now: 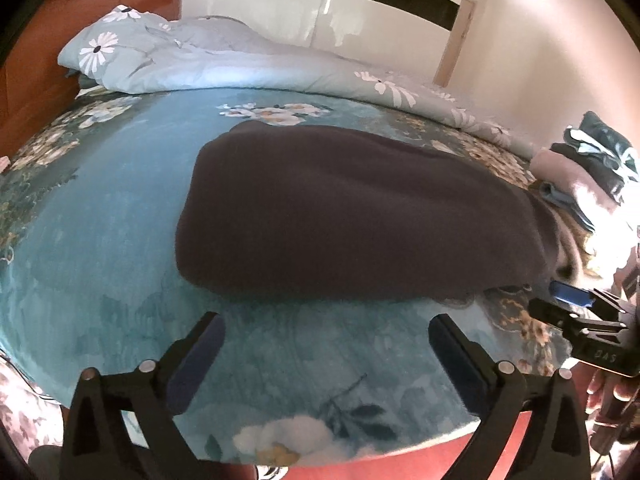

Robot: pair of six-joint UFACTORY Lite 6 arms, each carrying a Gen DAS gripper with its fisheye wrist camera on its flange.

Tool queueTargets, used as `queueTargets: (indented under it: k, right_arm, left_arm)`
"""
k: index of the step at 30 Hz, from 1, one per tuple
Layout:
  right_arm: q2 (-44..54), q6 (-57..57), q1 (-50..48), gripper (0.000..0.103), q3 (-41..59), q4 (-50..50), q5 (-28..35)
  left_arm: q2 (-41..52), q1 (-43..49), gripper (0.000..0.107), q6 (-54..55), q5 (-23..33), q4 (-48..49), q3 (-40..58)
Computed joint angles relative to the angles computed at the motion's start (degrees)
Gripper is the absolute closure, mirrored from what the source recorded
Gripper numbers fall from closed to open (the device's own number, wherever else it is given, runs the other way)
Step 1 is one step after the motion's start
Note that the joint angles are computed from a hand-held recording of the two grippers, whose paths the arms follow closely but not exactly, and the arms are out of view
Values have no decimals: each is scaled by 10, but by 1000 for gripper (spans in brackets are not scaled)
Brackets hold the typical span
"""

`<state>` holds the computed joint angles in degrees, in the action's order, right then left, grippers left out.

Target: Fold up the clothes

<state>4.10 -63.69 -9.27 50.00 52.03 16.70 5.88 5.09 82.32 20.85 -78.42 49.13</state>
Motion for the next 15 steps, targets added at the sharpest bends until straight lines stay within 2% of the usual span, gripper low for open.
queueTargets:
  k: [1,2,4,9,15]
  right_arm:
    - [-7,-1,2,27,-9,2,-4]
    - [-14,-2,4,16,-17,3,-8]
    - [-29,-3,8,8,-34,5,-16]
    - [-63,-14,16,8,-69,20,-29]
    - [-108,32,33,8,-118,-4,-72]
  left_arm:
    - [-7,0,4,7,-1,-6,-7]
    - [-13,0,4,13,-2,-12,-15]
    - [-23,-1,4,21,-2,-20,-27]
    - [-49,-4,4,19,-3,-26,-55]
    - [-97,-31,4,-22,-73,5,-94]
